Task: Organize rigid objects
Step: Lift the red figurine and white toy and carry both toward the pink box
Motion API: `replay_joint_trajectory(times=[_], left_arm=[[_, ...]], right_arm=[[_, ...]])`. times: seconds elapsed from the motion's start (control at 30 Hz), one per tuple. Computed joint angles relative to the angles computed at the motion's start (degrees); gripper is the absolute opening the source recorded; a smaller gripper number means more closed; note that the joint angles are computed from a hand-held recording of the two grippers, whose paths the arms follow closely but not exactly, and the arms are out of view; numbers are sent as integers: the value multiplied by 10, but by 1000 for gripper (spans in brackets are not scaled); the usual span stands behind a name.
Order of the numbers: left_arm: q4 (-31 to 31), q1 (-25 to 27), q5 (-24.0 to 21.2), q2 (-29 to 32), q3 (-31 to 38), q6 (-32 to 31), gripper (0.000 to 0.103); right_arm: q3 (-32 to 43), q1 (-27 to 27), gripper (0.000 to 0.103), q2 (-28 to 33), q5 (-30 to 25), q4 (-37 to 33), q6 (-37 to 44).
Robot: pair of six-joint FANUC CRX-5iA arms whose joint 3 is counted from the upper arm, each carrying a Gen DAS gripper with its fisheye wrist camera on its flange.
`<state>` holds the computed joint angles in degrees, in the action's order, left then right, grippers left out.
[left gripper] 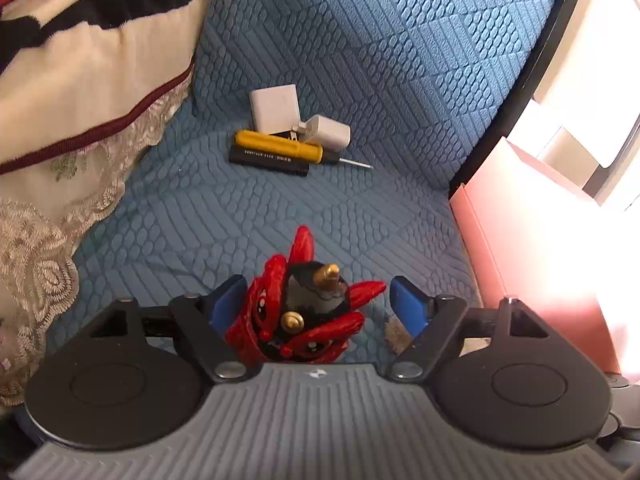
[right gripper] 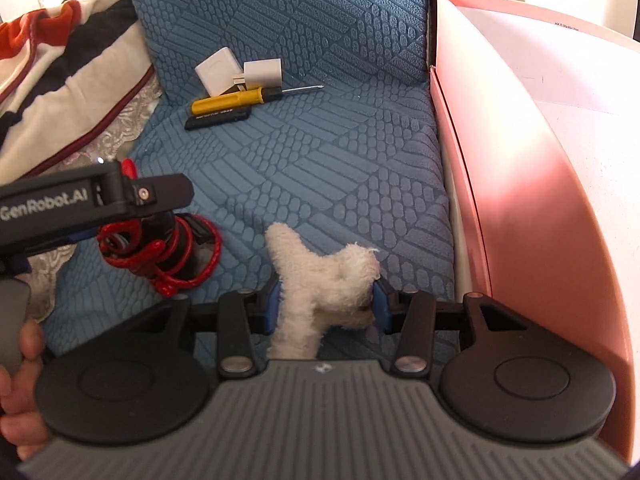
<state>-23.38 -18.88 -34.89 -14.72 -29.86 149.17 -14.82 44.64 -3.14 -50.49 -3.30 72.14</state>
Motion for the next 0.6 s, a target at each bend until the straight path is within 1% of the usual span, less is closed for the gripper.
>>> replay_joint_trajectory(times=[0.1,0.2,0.27,0.37,0.4,0.5,0.6], left_arm=[[-25,-16,-22,11,15,15,78],[-38,-25,-41,19,24,25,70],[-39,-25,-44,17,22,28,65],[-11,-12,-29,4,6,22,65],[-11,-14,-29,2,6,20,65],[-25,-27,-42,-3,14,23,64],[-34,-35,-57,-20,22,30,64]], right_arm=[[-2,1,48,-1,3,0,0],[-5,0,48,-3,8,-1,-4],[-7,1,48,-5,9,0,-9],[-11,6,48,-9,11,11,-20],[-12,7,48,-12,11,11,-22],[-19,7,48,-28,21,8,-26],[-18,5,48,-42,14,10,-35]])
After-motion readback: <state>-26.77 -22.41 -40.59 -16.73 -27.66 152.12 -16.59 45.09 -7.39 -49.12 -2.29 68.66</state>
